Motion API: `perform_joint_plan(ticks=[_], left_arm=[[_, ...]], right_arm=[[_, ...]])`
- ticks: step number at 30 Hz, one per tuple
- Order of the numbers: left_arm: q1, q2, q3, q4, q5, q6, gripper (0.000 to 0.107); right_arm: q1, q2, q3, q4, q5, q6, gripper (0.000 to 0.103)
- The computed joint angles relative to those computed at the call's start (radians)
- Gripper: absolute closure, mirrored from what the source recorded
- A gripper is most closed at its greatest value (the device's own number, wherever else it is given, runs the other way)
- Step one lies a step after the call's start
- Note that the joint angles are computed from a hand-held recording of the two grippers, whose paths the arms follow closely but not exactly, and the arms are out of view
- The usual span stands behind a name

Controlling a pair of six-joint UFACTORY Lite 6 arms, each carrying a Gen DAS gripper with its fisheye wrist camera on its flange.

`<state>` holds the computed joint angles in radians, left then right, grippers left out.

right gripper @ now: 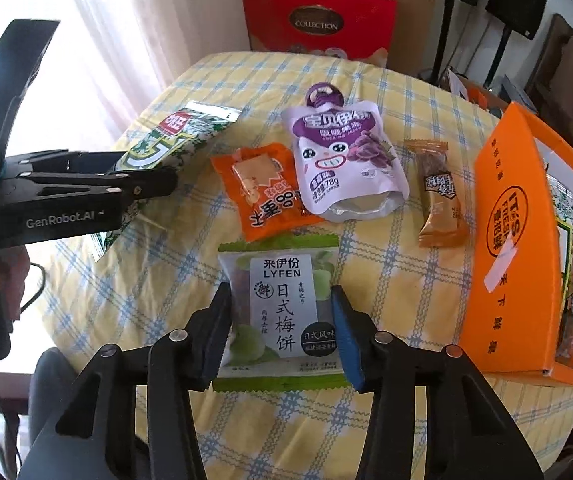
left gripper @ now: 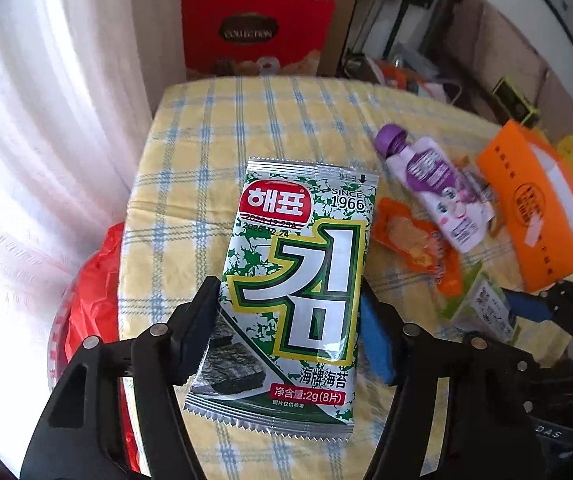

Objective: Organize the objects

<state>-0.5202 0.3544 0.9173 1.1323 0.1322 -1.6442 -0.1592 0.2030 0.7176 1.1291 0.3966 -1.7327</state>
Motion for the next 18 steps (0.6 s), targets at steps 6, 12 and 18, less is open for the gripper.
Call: perform_joint_plan(ticks=[6,12,18], left_arm=[[-0.057,-0.112,-0.017,-0.232,0.064,0.193,0.045],[-0.149,-0.165,0.040,-0.342,0.184,0.270,0.045],[-0.224,-0.139,0.142,-0.374,0.256,0.272,0.045]], right_arm=[[-0.041,-0.081,0.011,-0.094,0.085,0.098,0.055],[-0.099,-0.147,0.038,-0.153,0.179,0.161,0.055],[-0.175,-0.180,0.094,-0.184,0.255,0.200,0.055]])
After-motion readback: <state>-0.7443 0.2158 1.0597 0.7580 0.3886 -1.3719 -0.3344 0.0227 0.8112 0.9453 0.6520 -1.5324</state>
